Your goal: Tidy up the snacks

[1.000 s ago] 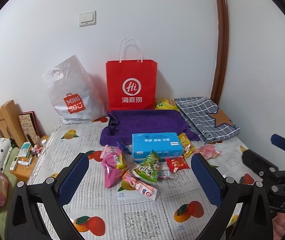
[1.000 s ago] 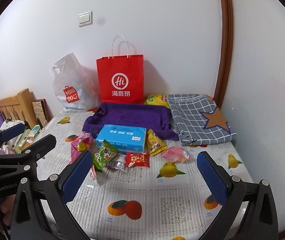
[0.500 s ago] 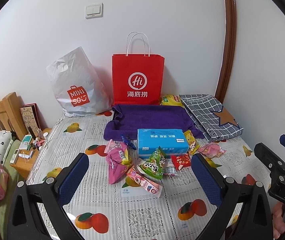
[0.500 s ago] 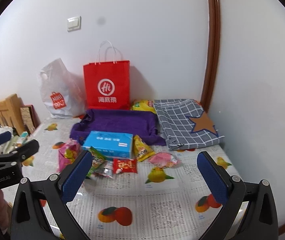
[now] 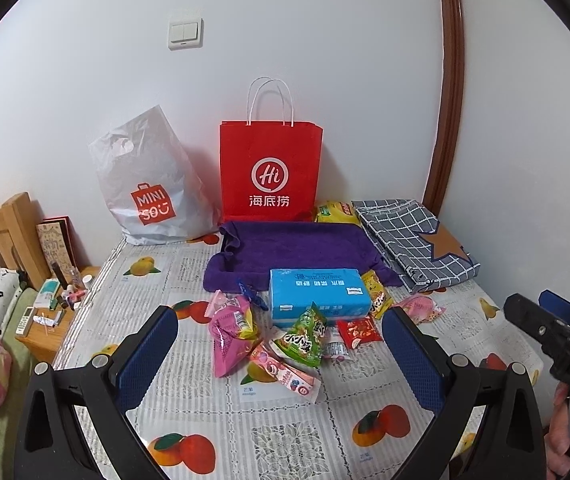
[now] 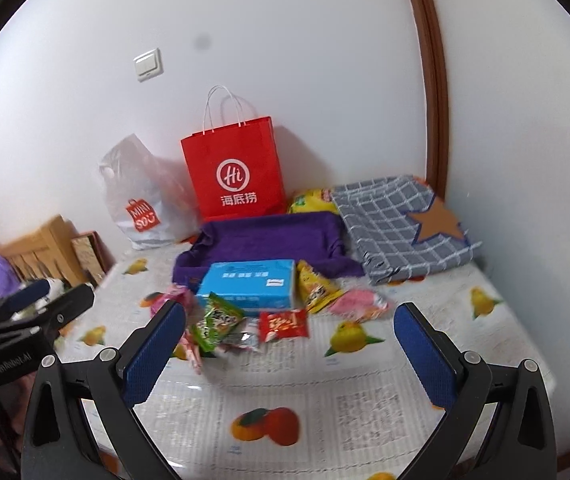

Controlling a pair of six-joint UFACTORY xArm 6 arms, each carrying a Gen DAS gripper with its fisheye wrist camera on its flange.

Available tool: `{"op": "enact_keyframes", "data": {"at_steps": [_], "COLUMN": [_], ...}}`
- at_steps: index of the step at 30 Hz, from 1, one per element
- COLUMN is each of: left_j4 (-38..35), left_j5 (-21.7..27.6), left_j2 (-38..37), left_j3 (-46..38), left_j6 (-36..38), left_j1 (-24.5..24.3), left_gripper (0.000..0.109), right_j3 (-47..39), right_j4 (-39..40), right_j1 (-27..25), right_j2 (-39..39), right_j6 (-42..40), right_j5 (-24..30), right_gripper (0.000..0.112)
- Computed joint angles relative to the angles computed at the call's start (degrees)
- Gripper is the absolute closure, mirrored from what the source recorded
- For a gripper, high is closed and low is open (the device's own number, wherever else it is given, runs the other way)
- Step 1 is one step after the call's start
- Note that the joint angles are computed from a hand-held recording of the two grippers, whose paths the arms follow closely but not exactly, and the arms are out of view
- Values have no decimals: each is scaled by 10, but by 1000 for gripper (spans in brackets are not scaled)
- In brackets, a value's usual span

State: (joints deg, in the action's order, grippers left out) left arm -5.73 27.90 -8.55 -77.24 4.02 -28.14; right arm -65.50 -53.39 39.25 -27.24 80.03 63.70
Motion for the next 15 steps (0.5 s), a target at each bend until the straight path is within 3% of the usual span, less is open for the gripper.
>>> {"op": "enact_keyframes", "data": {"at_steps": [5,9,15], "left_j4": [-6,-21,9], "left_j5": [-4,-6,5], "left_j2": [0,8,23], "left_j3": [1,-4,-20], "left_j6": [2,6,-3], "left_j1": [0,5,10], "left_gripper": [6,6,6], "right_j3": [-7,4,-16], "right_j4": [-21,-8,-24], "right_j1": [11,-5,0], "right_j2": [6,0,29], "right_j6": [-4,-6,-20], "right_j5": [35,4,36], "right_gripper": [9,9,9]}}
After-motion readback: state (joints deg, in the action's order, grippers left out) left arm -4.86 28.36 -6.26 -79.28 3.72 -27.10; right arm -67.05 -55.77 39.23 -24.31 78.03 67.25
